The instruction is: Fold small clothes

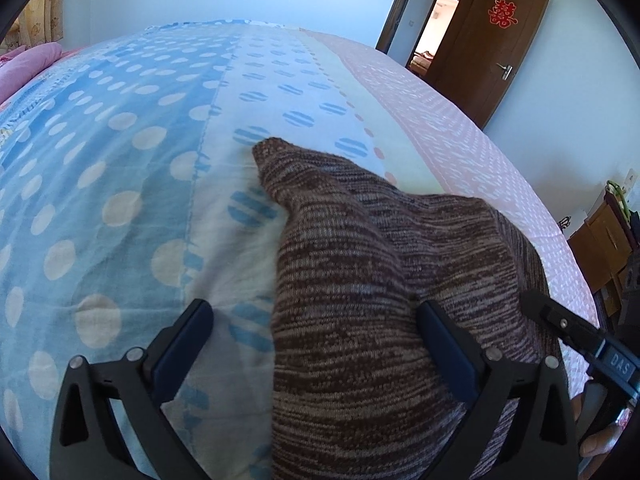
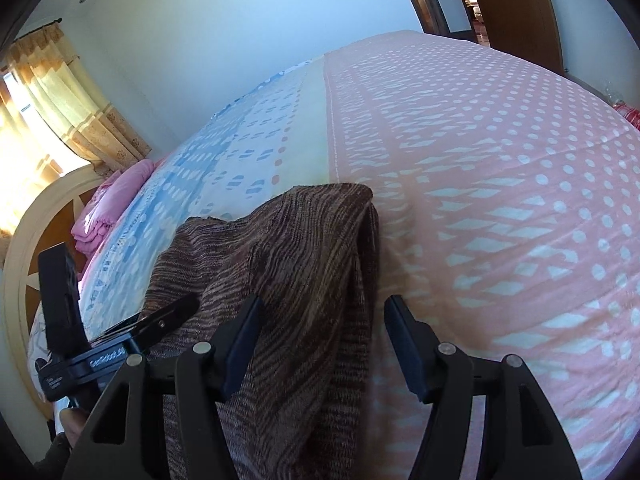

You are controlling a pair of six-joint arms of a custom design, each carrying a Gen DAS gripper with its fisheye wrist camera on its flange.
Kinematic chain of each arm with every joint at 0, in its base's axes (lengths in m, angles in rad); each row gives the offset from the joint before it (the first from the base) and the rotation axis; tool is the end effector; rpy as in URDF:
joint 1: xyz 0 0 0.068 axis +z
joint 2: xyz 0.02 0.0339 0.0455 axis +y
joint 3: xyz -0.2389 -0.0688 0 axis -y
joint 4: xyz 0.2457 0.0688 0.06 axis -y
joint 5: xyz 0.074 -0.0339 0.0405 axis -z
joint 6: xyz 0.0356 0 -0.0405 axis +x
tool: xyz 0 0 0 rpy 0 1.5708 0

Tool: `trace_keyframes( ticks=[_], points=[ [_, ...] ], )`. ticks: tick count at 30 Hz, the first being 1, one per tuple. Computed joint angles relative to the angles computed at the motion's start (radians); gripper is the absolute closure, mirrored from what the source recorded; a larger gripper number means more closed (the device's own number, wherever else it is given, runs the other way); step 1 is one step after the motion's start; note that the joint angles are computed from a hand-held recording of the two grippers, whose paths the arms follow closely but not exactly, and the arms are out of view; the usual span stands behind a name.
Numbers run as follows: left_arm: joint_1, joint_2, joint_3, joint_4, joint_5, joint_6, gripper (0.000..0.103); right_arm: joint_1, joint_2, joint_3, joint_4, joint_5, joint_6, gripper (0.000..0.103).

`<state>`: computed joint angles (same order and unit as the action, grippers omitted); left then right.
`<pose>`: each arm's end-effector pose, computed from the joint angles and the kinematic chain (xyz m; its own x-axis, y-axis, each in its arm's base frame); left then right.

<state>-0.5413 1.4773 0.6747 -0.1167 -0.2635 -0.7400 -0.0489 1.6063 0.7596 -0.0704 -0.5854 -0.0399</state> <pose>0.2424 -0.1349 0.1302 -0.7474 -0.3103 -0.5874 -0.1921 0.9474 -0.2559 0.2998 0.0050 0.1256 -0.7805 0.0049 -0.6251 -0.3263 0.8498 0.4140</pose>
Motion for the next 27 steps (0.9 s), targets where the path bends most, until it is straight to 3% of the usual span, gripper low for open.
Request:
trace_keyframes(
  ticks=[6, 8, 10, 13, 16, 18, 22, 27],
  points=[
    [-0.004, 0.004, 0.004, -0.003, -0.010, -0.002, 0.000, 0.043, 0.046, 0.007, 0.047, 0.015, -0.025, 0.039],
    [-0.008, 0.007, 0.008, -0.007, -0.019, -0.002, 0.000, 0.043, 0.057, 0.015, 0.036, -0.014, -0.046, 0.047],
    [-0.012, 0.005, 0.006, -0.004, -0.025, -0.002, 0.001, 0.043, 0.076, 0.032, 0.013, -0.051, -0.074, 0.065],
    [-0.020, -0.001, -0.003, 0.012, -0.034, 0.007, 0.012, 0.062, 0.074, 0.030, 0.023, -0.027, -0.069, 0.065],
    [-0.045, 0.001, -0.003, 0.037, -0.046, 0.047, 0.041, 0.070, 0.065, 0.017, 0.039, -0.011, -0.054, 0.065],
    [-0.084, 0.018, 0.023, 0.015, -0.104, 0.066, 0.052, 0.095, 0.030, -0.009, 0.055, 0.041, -0.049, 0.069],
    [-0.142, 0.050, 0.074, -0.046, -0.205, 0.076, 0.063, 0.196, -0.099, -0.085, 0.076, 0.235, -0.045, 0.080],
    [-0.168, -0.002, 0.075, -0.109, -0.227, 0.058, 0.074, 0.205, -0.301, -0.184, 0.043, 0.244, 0.016, 0.082]
  ],
)
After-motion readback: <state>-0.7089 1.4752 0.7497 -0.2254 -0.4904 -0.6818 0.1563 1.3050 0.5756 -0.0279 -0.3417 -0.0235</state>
